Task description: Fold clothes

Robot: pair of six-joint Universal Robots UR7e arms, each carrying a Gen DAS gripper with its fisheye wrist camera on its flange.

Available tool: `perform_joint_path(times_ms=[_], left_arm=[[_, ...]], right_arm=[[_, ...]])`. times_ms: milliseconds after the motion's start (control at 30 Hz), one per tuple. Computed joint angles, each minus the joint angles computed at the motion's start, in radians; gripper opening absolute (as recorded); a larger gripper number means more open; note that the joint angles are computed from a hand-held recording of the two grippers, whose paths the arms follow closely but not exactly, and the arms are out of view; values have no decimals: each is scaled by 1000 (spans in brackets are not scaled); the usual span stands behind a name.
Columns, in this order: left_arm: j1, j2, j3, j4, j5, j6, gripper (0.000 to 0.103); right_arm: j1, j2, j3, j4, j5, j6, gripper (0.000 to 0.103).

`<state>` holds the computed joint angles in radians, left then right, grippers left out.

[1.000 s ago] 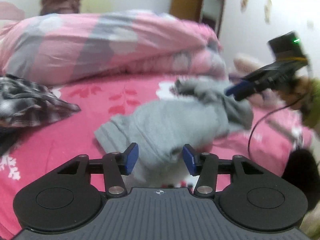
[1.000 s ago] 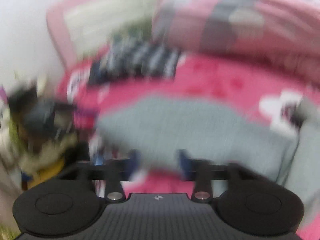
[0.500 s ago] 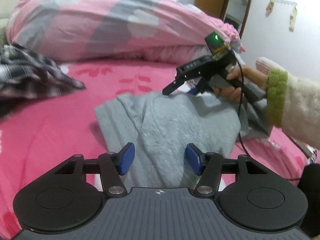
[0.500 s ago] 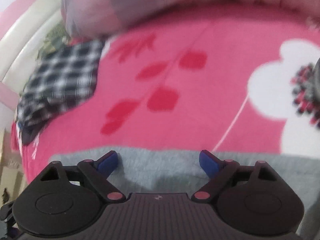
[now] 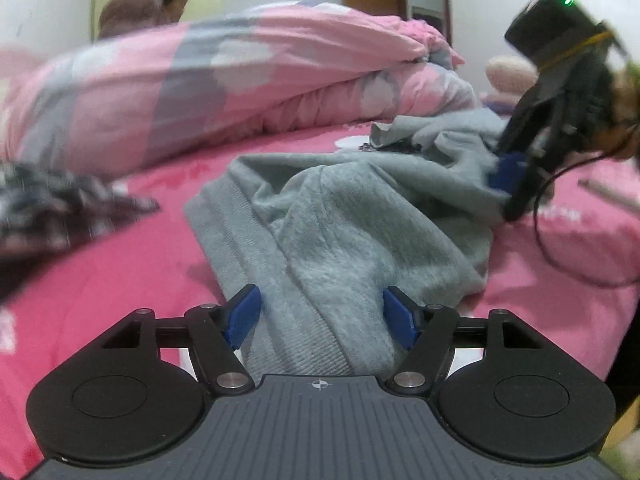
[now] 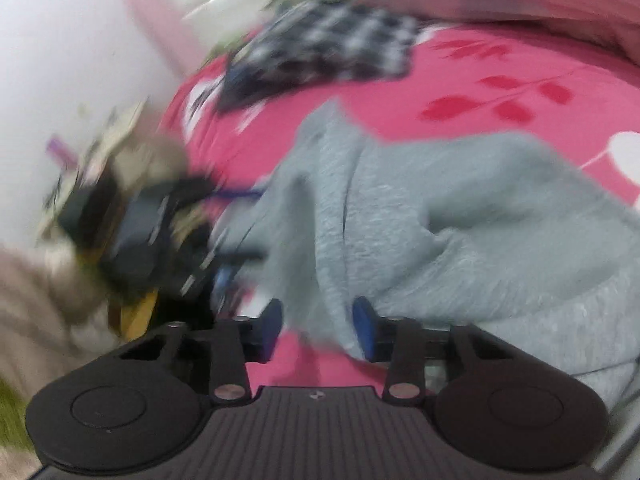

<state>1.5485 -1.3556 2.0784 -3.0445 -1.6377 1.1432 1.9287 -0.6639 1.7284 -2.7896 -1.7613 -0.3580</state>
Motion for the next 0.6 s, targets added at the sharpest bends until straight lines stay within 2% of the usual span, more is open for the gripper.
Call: perform_joint_path(times_ms=[100,167,267,400,500,600], left_arm=[[-19,-3,53,-102,18,146,66],[-28,-26,46,-51,31,124,64],[-19,-80,-23,150,2,-63,64],[32,-115,-151,420,-181,-402,64],[38,-114,-182,463,-282,-527,68],[6,-110,-148,364,-299,-533,72]], right_arm=[[44,5,47,-46,-58,-42,29],[58,16,52,-71,-70,-53,28],[55,-8,104,-95,-43,-51,26],[69,-1,147,-115,-52,-72,26],[80,17,171,-124,-69,-90,26],[95,46,190,-150,-114,-122,26]])
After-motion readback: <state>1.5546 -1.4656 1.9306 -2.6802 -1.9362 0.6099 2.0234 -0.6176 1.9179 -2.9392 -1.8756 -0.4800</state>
